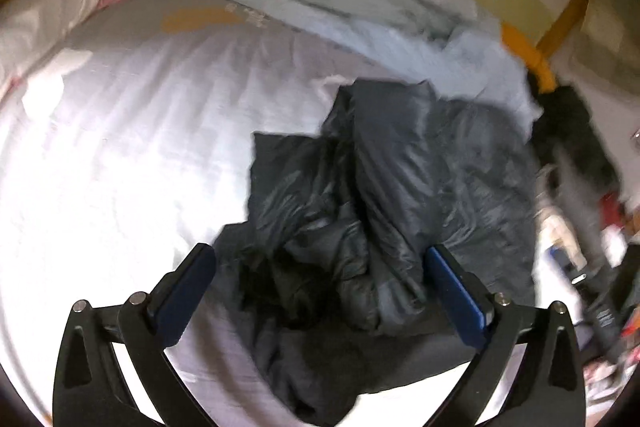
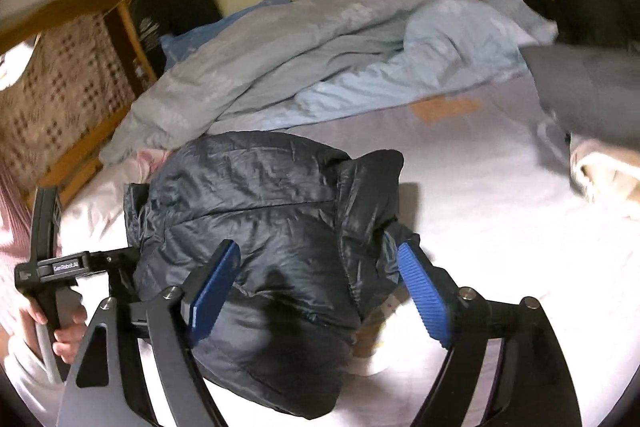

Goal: Fold large clothes

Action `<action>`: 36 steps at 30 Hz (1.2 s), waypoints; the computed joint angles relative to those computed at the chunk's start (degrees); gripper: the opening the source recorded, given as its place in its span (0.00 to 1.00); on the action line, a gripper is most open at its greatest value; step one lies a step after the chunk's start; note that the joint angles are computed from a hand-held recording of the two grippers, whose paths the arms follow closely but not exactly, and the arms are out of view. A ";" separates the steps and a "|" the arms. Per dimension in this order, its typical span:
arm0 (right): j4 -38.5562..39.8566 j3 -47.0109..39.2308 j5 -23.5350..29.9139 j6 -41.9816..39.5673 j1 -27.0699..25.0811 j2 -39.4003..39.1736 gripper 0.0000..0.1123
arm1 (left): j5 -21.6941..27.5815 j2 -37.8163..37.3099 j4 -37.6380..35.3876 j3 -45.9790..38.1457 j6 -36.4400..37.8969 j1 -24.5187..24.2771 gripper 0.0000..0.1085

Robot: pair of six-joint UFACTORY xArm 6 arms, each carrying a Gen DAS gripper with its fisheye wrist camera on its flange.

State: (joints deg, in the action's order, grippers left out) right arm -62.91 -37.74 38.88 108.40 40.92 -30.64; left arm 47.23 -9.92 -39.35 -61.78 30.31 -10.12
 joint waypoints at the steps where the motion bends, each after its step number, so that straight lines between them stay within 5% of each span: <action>1: 0.74 0.30 -1.62 -0.64 -0.87 0.03 0.74 | 1.17 -0.05 -2.58 -0.32 1.84 0.39 0.95; 4: 2.38 1.69 -8.25 -0.39 -3.81 0.41 0.74 | 6.76 2.00 -4.95 -3.02 3.56 0.67 0.95; 10: 14.73 7.03 -27.87 -1.56 -11.14 3.81 0.77 | 5.21 5.48 0.99 -3.12 1.28 -1.86 0.95; 14: 11.96 6.00 -27.46 -0.51 -11.32 5.68 0.78 | 7.89 6.14 -0.05 -3.88 -0.34 -0.68 0.95; 17: 11.26 5.41 -27.60 0.10 -11.56 6.45 0.78 | 4.72 3.05 3.53 -1.70 -3.30 -1.72 0.95; 21: 12.11 4.56 -22.45 -2.88 -9.86 5.12 0.78 | -13.13 -8.57 8.01 8.59 -1.81 -5.84 0.93; 24: 11.56 3.58 -17.16 -3.91 -7.83 3.71 0.78 | -17.44 -13.06 3.45 11.34 4.77 -7.49 0.91; 27: 9.93 2.45 -14.75 -3.53 -6.27 3.52 0.78 | -11.94 -12.36 -1.75 9.21 8.93 -6.64 0.83; 34: 6.05 -2.47 -4.17 -6.65 -0.29 4.61 0.78 | 5.71 -4.48 -2.18 2.32 -0.35 -1.21 0.67; 36: 8.09 -2.69 -5.26 -8.83 -0.91 5.07 0.78 | 6.64 -4.79 -2.97 2.31 -0.09 -0.55 0.40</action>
